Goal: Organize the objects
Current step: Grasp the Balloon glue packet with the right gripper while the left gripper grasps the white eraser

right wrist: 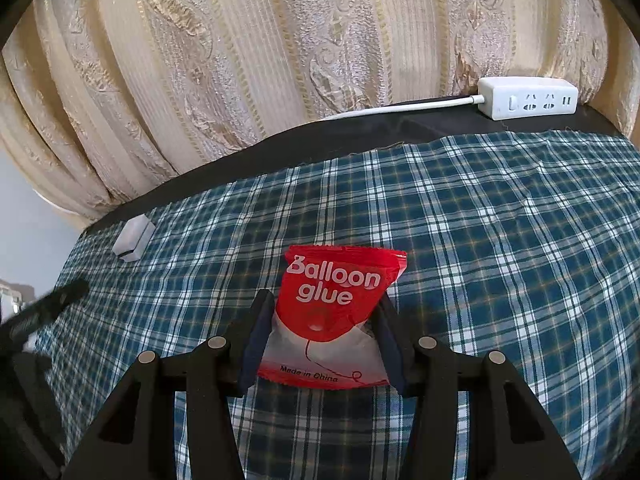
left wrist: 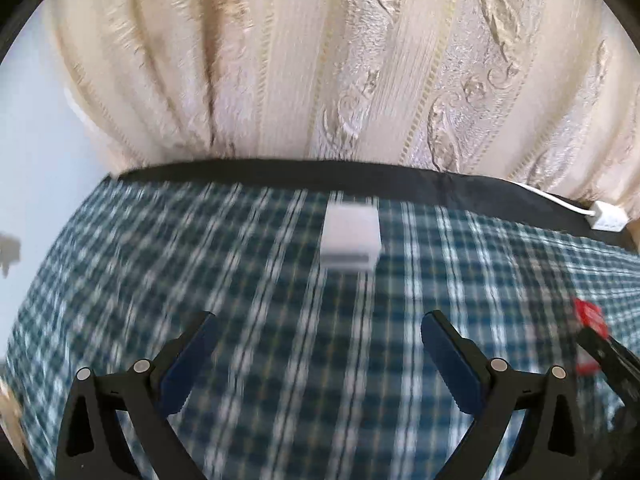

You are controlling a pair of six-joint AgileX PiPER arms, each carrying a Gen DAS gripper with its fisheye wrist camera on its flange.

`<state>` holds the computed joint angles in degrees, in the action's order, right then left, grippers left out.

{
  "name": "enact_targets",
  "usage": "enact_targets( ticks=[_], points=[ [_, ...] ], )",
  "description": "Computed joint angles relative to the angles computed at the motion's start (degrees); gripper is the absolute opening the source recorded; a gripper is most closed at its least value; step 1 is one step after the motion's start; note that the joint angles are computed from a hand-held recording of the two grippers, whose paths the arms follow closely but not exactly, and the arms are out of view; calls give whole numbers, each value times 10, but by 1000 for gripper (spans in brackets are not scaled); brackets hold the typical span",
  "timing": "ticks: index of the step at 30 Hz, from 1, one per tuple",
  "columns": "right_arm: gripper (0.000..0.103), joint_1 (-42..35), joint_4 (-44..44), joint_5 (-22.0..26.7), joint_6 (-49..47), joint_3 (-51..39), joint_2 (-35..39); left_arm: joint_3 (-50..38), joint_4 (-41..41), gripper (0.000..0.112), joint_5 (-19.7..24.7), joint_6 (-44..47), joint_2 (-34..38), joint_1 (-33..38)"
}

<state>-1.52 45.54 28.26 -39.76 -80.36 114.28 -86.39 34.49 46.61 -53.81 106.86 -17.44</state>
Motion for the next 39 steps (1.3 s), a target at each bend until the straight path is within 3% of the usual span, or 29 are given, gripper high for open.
enact_targets(
  ticks=[6,14,28,35,39],
  points=[
    [52,1,3,-1,-1,1,0,-140,-28,103,31,77,107,25],
    [52,3,6,-2,-2,2,1,-256,-80,103,51,123,197,63],
    [52,4,6,-6,-2,4,1,-352,-146,102,74,171,267,103],
    [52,5,7,-7,-2,5,1,-337,-137,90,46,176,263,97],
    [52,5,7,-8,-2,5,1,-315,-124,67,14,184,253,85]
  ],
)
